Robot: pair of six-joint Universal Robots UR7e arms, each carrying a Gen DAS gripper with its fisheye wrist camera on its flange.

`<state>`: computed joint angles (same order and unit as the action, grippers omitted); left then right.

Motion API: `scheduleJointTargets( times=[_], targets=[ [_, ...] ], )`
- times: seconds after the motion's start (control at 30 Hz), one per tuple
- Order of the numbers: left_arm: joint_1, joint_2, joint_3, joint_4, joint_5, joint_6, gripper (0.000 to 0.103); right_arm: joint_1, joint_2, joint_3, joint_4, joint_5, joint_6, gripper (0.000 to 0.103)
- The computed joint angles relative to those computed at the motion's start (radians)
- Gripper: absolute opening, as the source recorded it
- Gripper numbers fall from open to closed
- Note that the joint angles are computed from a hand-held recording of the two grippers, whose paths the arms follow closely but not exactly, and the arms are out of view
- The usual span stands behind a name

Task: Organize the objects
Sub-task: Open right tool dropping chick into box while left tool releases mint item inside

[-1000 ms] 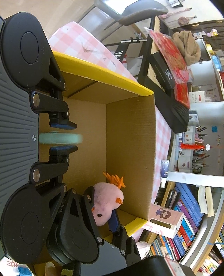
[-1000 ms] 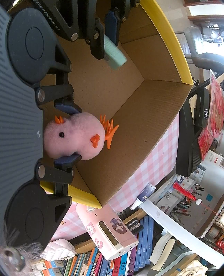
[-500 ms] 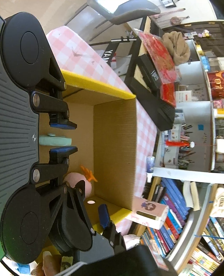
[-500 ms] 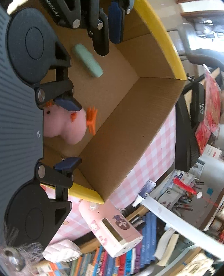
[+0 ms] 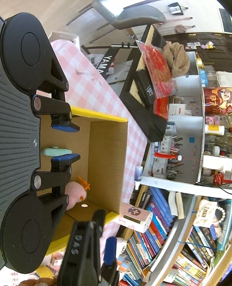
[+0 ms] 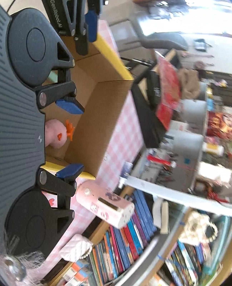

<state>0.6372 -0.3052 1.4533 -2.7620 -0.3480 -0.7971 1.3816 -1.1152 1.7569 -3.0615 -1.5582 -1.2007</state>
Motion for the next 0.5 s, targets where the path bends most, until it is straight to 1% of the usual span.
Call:
scheduleJointTargets(
  times=[0.07,0.17,0.3,0.37,0.43,0.5],
  targets=[
    [-0.012,-0.010,0.029,-0.014,0.010,-0.006,0.033,-0.011,-0.026,0.045,-0.059,0.049,0.031,0.060],
    [-0.028,-0.032,0.075,-0.019,0.014,-0.031,0.034,-0.029,-0.060,0.109,-0.146,0.096,0.071,0.061],
    [-0.050,-0.059,0.136,-0.009,0.017,-0.083,0.037,-0.050,-0.095,0.189,-0.244,0.122,0.120,0.063],
    [-0.063,-0.074,0.168,0.003,0.020,-0.116,0.041,-0.059,-0.111,0.228,-0.285,0.122,0.137,0.065],
    [-0.078,-0.089,0.201,0.030,0.023,-0.162,0.042,-0.071,-0.130,0.269,-0.318,0.124,0.151,0.068],
    [-0.091,-0.103,0.228,0.061,0.019,-0.203,0.044,-0.086,-0.152,0.311,-0.338,0.124,0.160,0.071]
  ],
)
